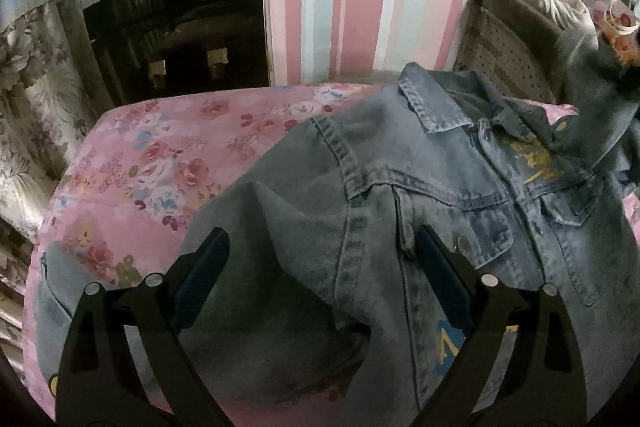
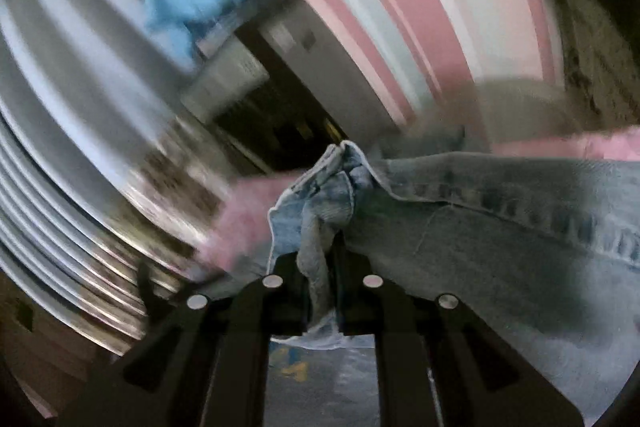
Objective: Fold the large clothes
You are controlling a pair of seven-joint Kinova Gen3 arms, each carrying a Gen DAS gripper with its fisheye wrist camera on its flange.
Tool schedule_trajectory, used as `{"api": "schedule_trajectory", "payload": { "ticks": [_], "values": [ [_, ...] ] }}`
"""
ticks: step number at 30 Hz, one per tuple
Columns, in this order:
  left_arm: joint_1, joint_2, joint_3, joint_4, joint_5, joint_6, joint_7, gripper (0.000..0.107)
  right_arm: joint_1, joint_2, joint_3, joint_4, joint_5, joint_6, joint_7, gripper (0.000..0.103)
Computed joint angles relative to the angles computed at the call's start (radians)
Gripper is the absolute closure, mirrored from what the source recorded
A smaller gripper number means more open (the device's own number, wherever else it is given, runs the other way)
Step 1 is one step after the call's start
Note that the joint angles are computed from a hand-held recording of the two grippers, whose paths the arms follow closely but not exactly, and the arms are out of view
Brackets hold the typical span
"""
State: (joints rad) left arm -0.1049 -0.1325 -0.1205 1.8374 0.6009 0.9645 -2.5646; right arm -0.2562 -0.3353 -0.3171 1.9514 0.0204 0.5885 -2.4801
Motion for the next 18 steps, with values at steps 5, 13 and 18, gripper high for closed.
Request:
{"api": "schedule_trajectory", "payload": {
  "ticks": [5, 13, 18],
  "values": [
    [0.0, 0.003, 0.006, -0.007, -0.01, 0.0, 0.009, 0.014, 0.03, 0.149, -0.124, -0.018, 0.177, 0.057, -0.13, 0.089],
    [0.027, -0.017, 0.029, -0.012, -0.062, -0.033, 0.063, 0.015, -0.089, 0.06, -0.054, -0.05, 0.201, 0.142, -0.082, 0.038],
    [0.062, -0.029, 0.054, -0.024, -0.1, -0.054, 0.112, 0.015, 0.029, -0.072, -0.118, -0.096, 0.236, 0.311, -0.052, 0.032]
  ]
}}
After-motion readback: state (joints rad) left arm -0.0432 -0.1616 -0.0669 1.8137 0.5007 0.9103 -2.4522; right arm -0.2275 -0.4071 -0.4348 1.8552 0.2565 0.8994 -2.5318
